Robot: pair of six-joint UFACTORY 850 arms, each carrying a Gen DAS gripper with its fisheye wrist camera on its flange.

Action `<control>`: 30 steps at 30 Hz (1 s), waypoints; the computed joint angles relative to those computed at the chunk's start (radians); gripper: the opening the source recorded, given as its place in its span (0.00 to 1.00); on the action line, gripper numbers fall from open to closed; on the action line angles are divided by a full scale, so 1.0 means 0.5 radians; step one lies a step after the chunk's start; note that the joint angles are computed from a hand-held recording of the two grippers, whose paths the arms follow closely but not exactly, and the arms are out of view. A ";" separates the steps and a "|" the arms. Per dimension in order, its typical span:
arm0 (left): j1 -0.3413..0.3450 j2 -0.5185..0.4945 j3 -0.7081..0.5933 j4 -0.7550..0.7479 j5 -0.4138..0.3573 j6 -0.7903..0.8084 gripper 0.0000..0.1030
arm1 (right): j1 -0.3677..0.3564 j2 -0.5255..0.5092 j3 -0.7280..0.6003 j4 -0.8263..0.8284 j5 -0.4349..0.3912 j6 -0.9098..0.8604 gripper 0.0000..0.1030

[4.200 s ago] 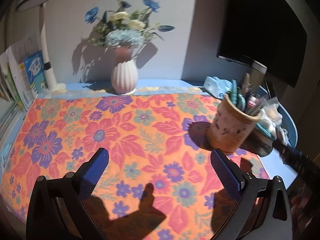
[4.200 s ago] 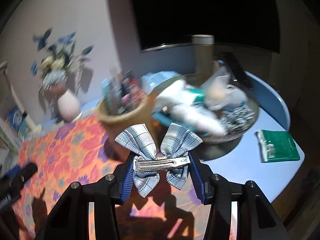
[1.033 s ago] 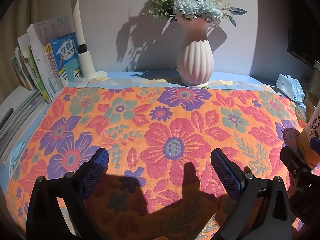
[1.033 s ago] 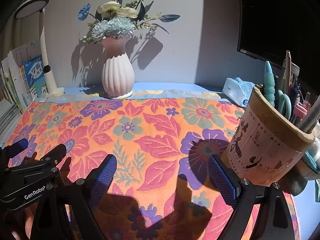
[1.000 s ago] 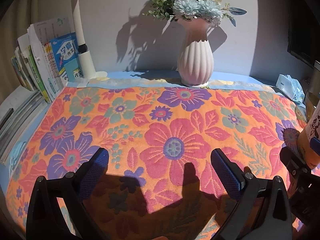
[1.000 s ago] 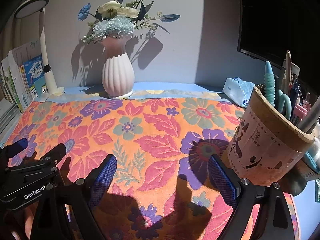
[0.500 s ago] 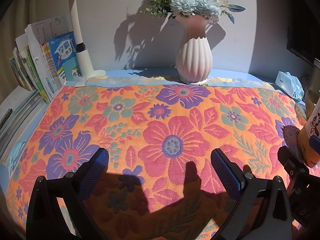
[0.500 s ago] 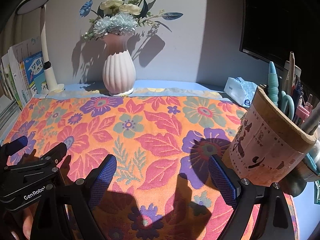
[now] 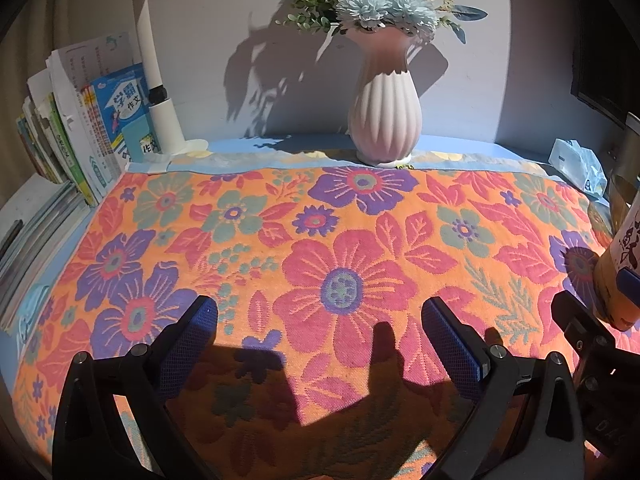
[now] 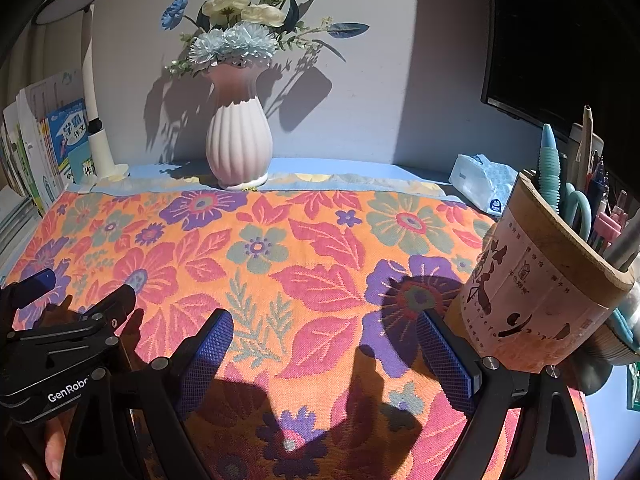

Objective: Organize soft objects

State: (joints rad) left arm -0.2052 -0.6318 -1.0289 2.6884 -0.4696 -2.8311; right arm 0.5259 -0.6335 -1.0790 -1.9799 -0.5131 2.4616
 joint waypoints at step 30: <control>0.005 -0.012 -0.021 0.042 0.056 -0.001 0.99 | -0.010 -0.008 -0.011 0.008 0.023 -0.039 0.89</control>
